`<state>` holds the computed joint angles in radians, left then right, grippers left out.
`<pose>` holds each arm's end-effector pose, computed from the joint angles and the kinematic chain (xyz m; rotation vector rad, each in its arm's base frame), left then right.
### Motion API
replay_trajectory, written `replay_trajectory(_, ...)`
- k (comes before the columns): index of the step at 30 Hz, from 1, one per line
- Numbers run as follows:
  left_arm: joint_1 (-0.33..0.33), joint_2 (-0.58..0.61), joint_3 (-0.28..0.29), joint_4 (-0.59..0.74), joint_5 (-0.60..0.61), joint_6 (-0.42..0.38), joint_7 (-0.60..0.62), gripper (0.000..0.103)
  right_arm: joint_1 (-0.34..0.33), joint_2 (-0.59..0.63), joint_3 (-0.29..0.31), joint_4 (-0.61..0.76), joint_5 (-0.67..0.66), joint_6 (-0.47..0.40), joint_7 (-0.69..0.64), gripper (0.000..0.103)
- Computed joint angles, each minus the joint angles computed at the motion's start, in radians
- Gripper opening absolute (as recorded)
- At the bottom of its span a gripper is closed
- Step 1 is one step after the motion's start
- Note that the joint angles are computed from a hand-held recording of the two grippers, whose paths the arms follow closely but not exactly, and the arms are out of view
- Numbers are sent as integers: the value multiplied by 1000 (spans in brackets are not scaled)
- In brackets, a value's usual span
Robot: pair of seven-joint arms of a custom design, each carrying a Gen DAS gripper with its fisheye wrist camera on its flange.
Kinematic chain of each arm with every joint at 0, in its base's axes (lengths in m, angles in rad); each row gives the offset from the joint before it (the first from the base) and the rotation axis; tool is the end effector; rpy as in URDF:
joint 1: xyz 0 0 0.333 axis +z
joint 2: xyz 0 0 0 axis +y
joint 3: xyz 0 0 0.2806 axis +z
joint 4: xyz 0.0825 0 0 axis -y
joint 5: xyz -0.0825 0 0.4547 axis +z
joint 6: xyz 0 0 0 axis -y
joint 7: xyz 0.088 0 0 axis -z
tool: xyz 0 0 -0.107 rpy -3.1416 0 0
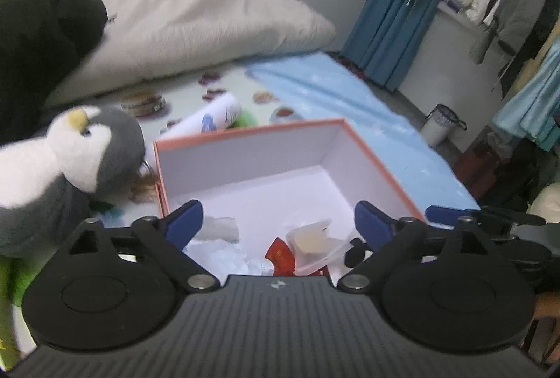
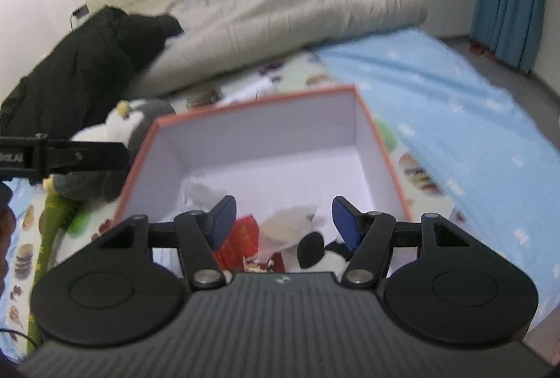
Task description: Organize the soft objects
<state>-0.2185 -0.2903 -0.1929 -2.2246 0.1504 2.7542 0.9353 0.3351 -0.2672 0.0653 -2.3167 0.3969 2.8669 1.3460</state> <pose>0.5380 -0.2480 0.5282 -1.9142 1.7434 -1.0148 0.5452 0.2086 0.4764 -1.8775 1.3934 -0.4147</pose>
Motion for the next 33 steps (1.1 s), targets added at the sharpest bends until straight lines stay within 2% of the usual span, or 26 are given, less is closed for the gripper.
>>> replay_trajectory(1, 0, -21, -3, -9, 3, -3, -5, 99, 3, -20, -1, -14, 6, 14, -3, 94)
replay_trajectory(3, -4, -68, -5, -32, 8, -7, -9, 100, 9, -62, -3, -44, 18, 48, -4, 103)
replay_trajectory(10, 0, -238, -40, -102, 72, -68, -87, 103, -9, -224, 25, -155, -28, 94, 70, 103)
replay_trajectory(19, -50, -465, -47, -238, 64, -85, -162, 103, 4, -451, 54, -328, -53, 113, 159, 103)
replay_trajectory(21, -36, -504, -80, -252, 93, -112, -190, 103, -14, -495, 85, -363, -67, 115, 204, 103)
replay_trajectory(23, -37, -529, -97, -265, 114, -132, -208, 103, -8, -529, 91, -392, -81, 114, 222, 103)
replay_trajectory(27, -69, -590, -95, -332, 125, -111, -234, 103, -12, -590, 120, -442, -114, 110, 265, 103)
replay_trajectory(29, -77, -612, -104, -354, 129, -133, -249, 103, -22, -611, 141, -462, -137, 114, 286, 103)
replay_trajectory(33, -93, -648, -126, -388, 155, -178, -271, 103, 3, -648, 132, -500, -152, 95, 318, 103)
